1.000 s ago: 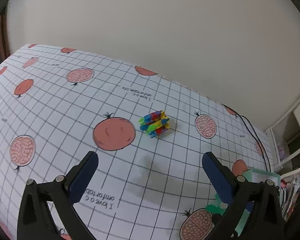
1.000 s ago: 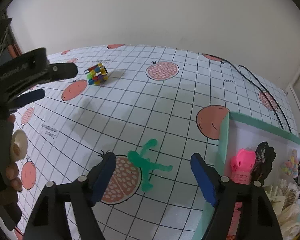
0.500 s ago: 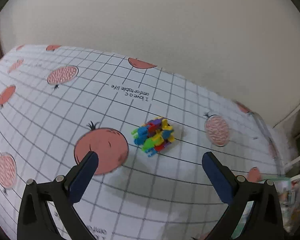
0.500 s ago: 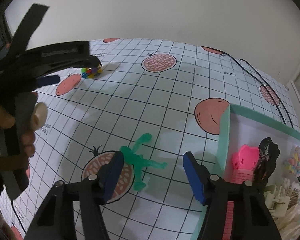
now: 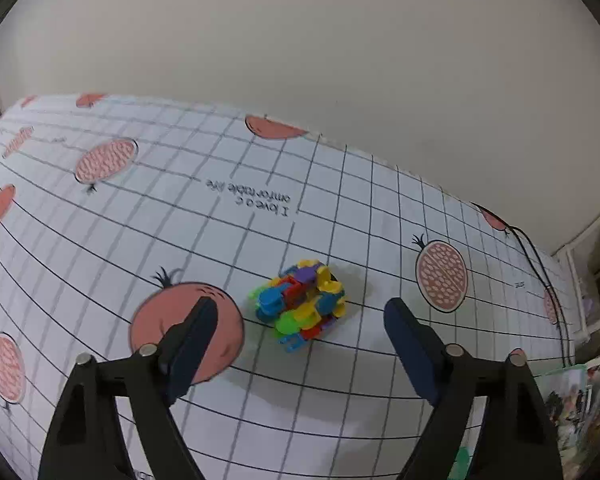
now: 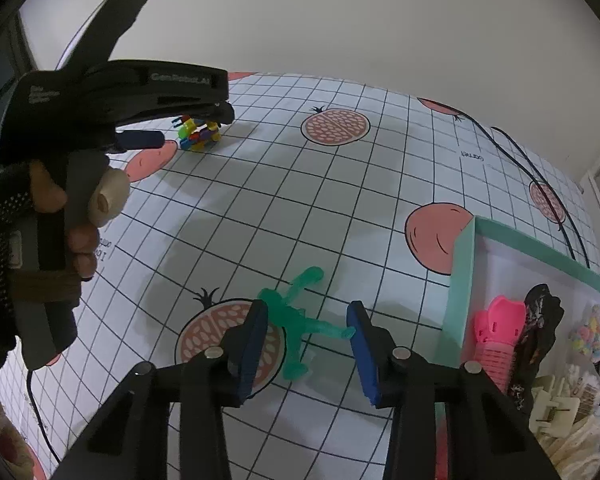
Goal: Organize objects
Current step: 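Grasp the green stick figure with the right tool while the left grasps the multicolour block cluster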
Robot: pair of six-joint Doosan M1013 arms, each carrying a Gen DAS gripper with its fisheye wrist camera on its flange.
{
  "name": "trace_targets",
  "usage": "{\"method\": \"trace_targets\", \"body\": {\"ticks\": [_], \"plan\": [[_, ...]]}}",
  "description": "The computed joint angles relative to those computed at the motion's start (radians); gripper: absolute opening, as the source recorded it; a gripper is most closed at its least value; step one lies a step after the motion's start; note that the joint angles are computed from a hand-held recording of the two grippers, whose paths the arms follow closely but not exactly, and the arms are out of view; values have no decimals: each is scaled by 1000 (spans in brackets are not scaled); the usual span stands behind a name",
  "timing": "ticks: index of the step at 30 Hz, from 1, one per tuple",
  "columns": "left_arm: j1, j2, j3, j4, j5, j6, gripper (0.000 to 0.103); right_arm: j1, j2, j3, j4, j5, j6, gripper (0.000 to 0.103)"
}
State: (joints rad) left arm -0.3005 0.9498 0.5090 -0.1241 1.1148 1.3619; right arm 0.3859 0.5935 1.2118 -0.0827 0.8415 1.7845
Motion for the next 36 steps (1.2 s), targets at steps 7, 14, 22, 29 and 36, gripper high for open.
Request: {"method": "trace_targets", "body": {"ticks": [7, 14, 22, 29, 36], "plan": [[1, 9, -13, -16, 9, 2, 62, -1, -1, 2, 10, -2, -14, 42], [0, 1, 2, -14, 0, 18, 47, -2, -4, 6, 22, -10, -21, 42], [2, -36, 61, -29, -22, 12, 38, -5, -17, 21, 35, -28, -13, 42], [0, -97, 158, -47, -57, 27, 39, 2, -34, 37, 25, -36, -13, 42], [3, -171, 274, -59, -103, 16, 39, 10, -54, 51, 3, -20, 6, 42]]}}
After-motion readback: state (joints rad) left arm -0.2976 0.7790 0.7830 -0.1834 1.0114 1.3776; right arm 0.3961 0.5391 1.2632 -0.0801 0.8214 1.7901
